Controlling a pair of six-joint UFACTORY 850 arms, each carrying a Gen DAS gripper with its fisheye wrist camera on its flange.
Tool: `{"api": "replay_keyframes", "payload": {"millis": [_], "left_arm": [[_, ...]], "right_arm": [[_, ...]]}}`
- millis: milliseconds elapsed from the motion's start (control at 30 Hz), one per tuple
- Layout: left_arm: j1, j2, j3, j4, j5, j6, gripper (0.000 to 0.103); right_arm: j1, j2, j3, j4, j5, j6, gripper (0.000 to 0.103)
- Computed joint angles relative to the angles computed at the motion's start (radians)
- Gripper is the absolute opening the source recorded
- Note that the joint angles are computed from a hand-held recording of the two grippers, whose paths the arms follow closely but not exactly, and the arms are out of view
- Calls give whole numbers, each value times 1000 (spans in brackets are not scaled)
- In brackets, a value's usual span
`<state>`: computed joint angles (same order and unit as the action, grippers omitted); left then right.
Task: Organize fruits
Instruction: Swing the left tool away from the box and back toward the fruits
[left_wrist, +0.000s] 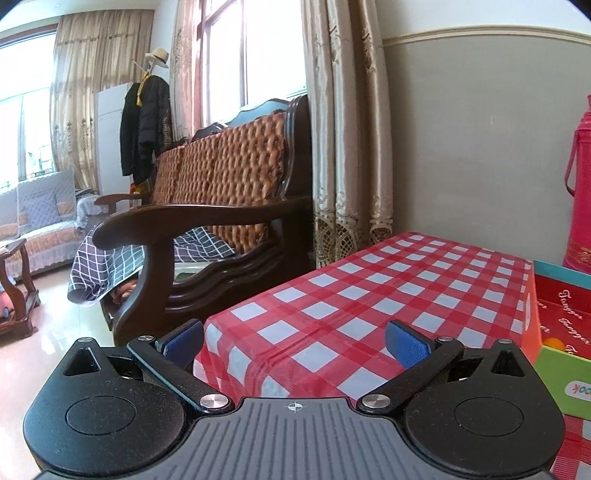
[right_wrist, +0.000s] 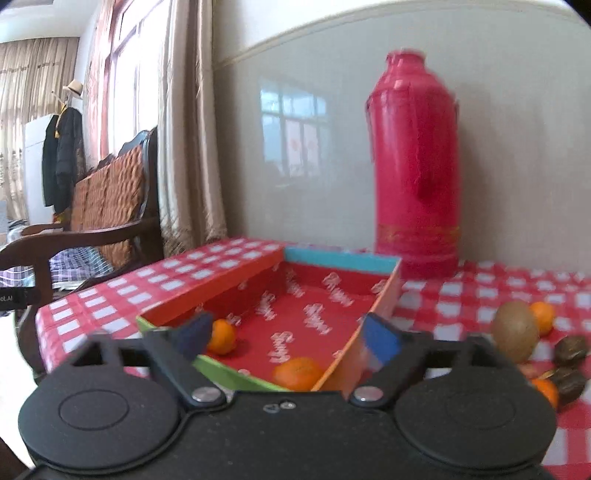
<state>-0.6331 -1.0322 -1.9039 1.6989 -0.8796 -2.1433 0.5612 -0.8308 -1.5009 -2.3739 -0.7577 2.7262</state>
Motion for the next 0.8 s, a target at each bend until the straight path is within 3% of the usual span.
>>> {"api": "replay_keyframes", "payload": {"millis": [100, 267, 400, 467, 533, 633, 800], "left_arm": [[-7, 0, -1, 14, 6, -6, 103], [-29, -4, -12, 58, 26, -10, 103], [-53, -5, -16, 133, 58, -46, 103], [-66, -11, -28, 166, 78, -61, 103], [-80, -19, -42, 204, 97, -76, 103], [-105, -34, -64, 285, 134, -103, 103], [-151, -71, -112, 442, 208, -127, 103]], "right_arm": [[4, 22, 34, 37, -40, -26, 98], [17, 63, 97, 175, -142, -87, 97], [36, 72, 123, 374, -290, -172, 97], [34, 84, 139, 458, -315, -191, 97], [26, 107, 172, 507, -324, -170, 97], [38, 126, 220, 556, -444, -126, 97], [49, 155, 276, 659, -555, -115, 97]]}}
